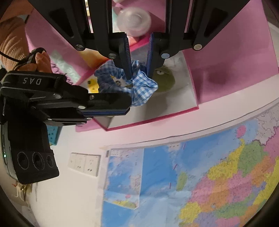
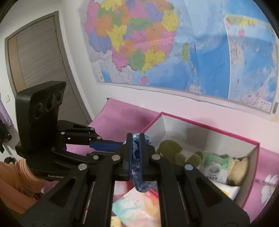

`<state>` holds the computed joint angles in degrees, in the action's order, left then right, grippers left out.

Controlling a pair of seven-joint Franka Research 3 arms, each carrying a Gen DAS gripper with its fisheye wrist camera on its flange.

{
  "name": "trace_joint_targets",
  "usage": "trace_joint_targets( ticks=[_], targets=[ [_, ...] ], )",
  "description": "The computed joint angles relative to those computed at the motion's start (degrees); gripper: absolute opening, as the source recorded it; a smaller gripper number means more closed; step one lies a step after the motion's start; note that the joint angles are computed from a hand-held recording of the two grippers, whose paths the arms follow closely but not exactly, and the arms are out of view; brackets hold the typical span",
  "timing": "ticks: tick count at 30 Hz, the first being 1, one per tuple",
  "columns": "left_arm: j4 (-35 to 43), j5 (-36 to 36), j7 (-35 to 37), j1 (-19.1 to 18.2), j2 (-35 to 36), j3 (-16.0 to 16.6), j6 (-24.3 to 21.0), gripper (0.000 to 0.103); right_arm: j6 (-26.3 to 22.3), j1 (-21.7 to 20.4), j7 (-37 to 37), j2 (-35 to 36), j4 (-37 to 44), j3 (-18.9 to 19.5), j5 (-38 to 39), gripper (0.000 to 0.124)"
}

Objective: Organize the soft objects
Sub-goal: 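Carry the blue checked scrunchie over the pink box with both tools, then lower the scrunchie into the pink box and open both tools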

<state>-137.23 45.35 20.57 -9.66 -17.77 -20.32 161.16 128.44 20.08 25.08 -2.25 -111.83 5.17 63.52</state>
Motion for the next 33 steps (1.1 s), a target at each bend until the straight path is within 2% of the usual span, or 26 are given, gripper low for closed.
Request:
trace_joint_targets(
  ticks=[5,8,10,12,15,18,20,22,26,29,33],
  targets=[
    [1.91,-0.75,0.94,-0.37,3.39,0.60,-2.59,0.016,1.63,0.14,1.97,2.84,1.15,0.65,-1.13,0.008],
    [2.67,0.26,-0.48,-0.57,4.56,0.70,-4.55,0.023,4.74,0.25,4.64,4.05,0.92,1.18,-3.28,0.013],
    [2.31,-0.47,-0.74,-1.11,4.66,1.53,-4.10,0.028,7.98,0.50,8.23,4.44,0.23,1.47,-6.94,0.016],
    [1.39,-0.06,-1.99,-1.02,3.89,1.89,-3.10,0.030,9.05,0.37,11.93,4.63,-0.31,1.42,-10.05,0.018],
    [-0.19,-0.37,-3.68,-0.52,2.45,2.24,-1.26,0.036,9.57,-0.12,13.37,3.48,-1.87,1.17,-11.34,0.022],
    [-2.28,0.44,-6.29,0.42,0.05,1.60,0.58,0.036,8.06,-0.70,11.68,1.00,-4.13,0.59,-9.91,0.024],
    [-3.78,1.62,-8.54,1.33,-1.79,0.58,2.10,0.036,7.40,-0.81,11.23,-0.67,-5.64,0.13,-9.47,0.033],
    [-5.47,2.64,-10.50,2.11,-4.04,-0.72,3.35,0.036,5.54,-1.03,9.66,-2.98,-7.67,-0.82,-7.06,0.036],
    [-9.57,3.41,-12.95,2.87,-8.65,-3.18,6.91,0.044,0.86,-1.36,7.01,-8.15,-12.20,-2.83,-4.09,0.038],
    [-12.56,2.16,-13.66,2.76,-11.07,-4.87,8.90,0.046,-2.73,-1.62,5.68,-12.49,-16.46,-4.40,-3.37,0.044],
    [-16.27,-2.09,-13.66,0.79,-12.30,-5.91,10.11,0.046,-6.63,-1.70,5.68,-17.17,-21.72,-5.53,-4.18,0.045]
  ],
)
